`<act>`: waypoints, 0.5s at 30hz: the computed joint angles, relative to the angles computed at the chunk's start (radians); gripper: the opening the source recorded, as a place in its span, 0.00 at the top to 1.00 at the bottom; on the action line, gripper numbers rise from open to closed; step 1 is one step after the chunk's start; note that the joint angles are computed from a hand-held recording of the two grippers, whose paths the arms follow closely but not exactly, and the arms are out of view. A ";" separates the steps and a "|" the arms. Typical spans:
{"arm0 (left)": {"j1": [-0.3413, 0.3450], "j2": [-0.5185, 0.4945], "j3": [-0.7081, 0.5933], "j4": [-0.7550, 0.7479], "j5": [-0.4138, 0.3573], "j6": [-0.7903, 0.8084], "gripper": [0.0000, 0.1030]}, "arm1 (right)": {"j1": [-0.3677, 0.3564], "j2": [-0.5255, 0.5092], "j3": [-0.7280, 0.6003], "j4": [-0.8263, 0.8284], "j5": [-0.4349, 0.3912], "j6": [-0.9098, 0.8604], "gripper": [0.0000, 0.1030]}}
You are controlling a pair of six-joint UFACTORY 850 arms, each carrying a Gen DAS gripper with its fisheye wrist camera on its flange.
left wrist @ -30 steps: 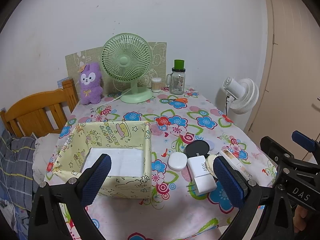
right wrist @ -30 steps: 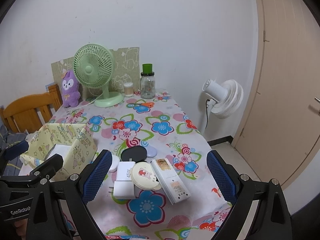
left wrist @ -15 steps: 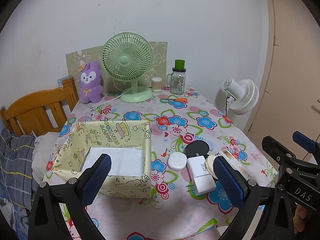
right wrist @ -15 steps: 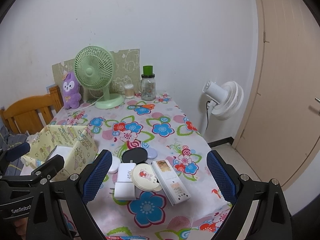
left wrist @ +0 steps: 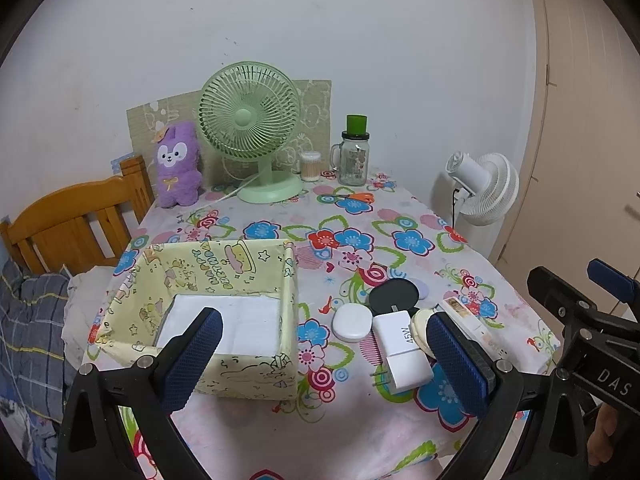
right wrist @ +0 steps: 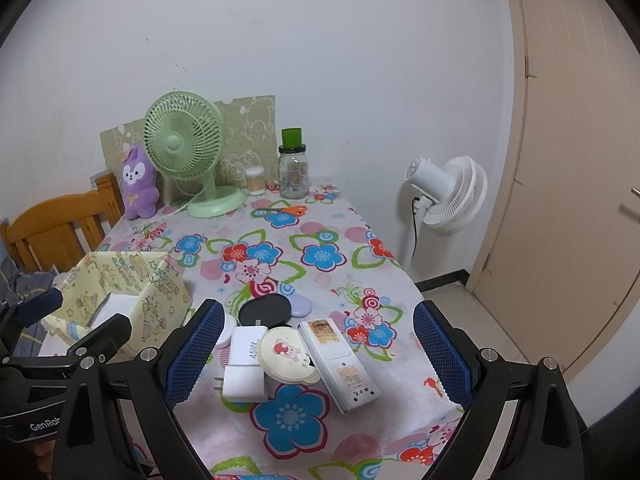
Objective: Organize rigid objects
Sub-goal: 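Grasp the long white remote with the right tool while the left tool approaches the white charger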
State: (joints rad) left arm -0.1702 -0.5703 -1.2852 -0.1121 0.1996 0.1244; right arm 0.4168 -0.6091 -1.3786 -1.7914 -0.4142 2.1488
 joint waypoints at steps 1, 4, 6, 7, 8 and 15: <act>-0.001 -0.005 -0.006 -0.006 -0.004 0.006 0.00 | -0.002 -0.002 -0.001 -0.003 0.002 0.002 0.06; -0.005 -0.024 -0.026 -0.029 -0.020 0.031 0.00 | -0.008 -0.015 -0.004 -0.038 -0.006 0.028 0.06; -0.009 -0.037 -0.038 -0.025 -0.033 0.030 0.00 | -0.009 -0.026 -0.001 -0.091 -0.037 0.064 0.06; -0.011 -0.044 -0.043 0.003 -0.037 0.001 0.00 | -0.010 -0.030 0.000 -0.110 -0.047 0.076 0.06; -0.012 -0.048 -0.046 0.025 -0.037 -0.022 0.00 | -0.013 -0.034 -0.002 -0.114 -0.048 0.079 0.06; -0.030 -0.099 -0.091 0.130 -0.058 -0.124 0.00 | -0.032 -0.073 -0.034 -0.118 -0.025 0.058 0.08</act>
State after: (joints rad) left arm -0.2001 -0.6696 -1.3762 0.0182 0.1417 0.0005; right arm 0.3845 -0.6826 -1.4122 -1.9090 -0.4395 2.2069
